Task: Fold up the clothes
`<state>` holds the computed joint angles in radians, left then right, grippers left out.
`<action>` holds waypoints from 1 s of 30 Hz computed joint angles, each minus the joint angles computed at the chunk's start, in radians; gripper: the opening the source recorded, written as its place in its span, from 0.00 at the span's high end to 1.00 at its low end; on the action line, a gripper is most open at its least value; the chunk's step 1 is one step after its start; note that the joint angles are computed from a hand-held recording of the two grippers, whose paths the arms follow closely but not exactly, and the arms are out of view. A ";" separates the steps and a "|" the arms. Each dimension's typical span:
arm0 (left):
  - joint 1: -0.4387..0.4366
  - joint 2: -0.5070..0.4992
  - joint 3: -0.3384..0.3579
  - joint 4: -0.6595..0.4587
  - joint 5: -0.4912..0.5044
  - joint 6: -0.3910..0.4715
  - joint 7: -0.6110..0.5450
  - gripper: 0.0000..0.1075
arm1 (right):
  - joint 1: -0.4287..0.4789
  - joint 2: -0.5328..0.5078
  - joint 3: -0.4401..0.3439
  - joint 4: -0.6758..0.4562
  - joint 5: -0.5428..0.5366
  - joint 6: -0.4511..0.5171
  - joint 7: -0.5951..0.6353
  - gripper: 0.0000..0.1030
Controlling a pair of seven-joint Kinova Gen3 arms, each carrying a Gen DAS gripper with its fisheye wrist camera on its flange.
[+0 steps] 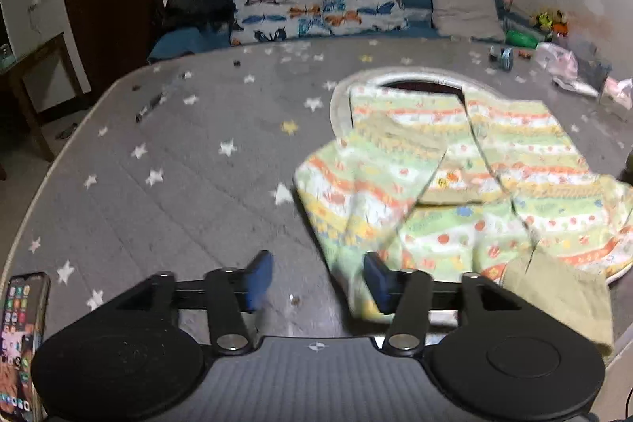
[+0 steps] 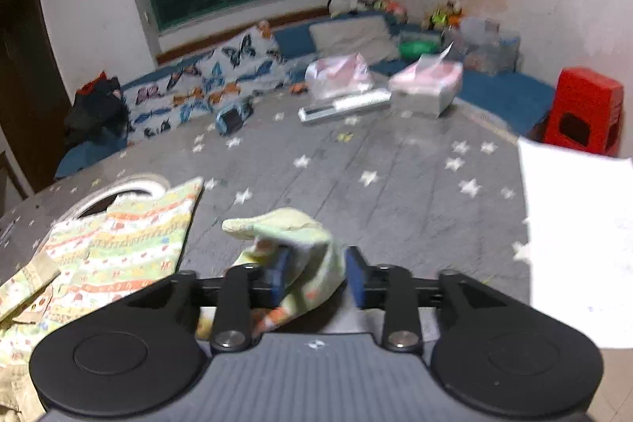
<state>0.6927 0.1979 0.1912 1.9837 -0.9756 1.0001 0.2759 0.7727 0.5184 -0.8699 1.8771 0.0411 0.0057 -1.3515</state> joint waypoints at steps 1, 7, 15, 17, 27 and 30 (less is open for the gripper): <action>0.002 -0.010 0.000 0.004 -0.006 0.002 0.003 0.47 | 0.007 -0.011 -0.001 0.007 0.000 -0.006 -0.001 0.60; -0.036 0.009 -0.015 -0.031 -0.086 -0.028 -0.012 0.48 | 0.006 -0.044 -0.040 -0.005 0.034 0.000 -0.007 0.60; -0.113 0.149 -0.109 -0.198 -0.091 -0.171 -0.179 0.54 | -0.159 0.071 -0.052 -0.202 0.016 0.203 0.106 0.62; -0.122 0.190 -0.135 -0.247 -0.072 -0.187 -0.226 0.54 | -0.251 0.097 0.009 -0.263 0.033 0.256 0.090 0.62; -0.176 0.355 -0.229 -0.439 0.075 -0.227 -0.456 0.56 | -0.582 0.204 0.303 -0.499 -0.041 0.390 0.099 0.64; -0.184 0.373 -0.251 -0.455 0.120 -0.257 -0.502 0.73 | -0.626 0.234 0.351 -0.557 -0.071 0.424 0.108 0.69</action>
<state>0.5091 0.5713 -0.0593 1.5289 -0.8558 0.7429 -0.2262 0.1469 0.7523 -0.5190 1.3204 -0.0298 0.4292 -1.2438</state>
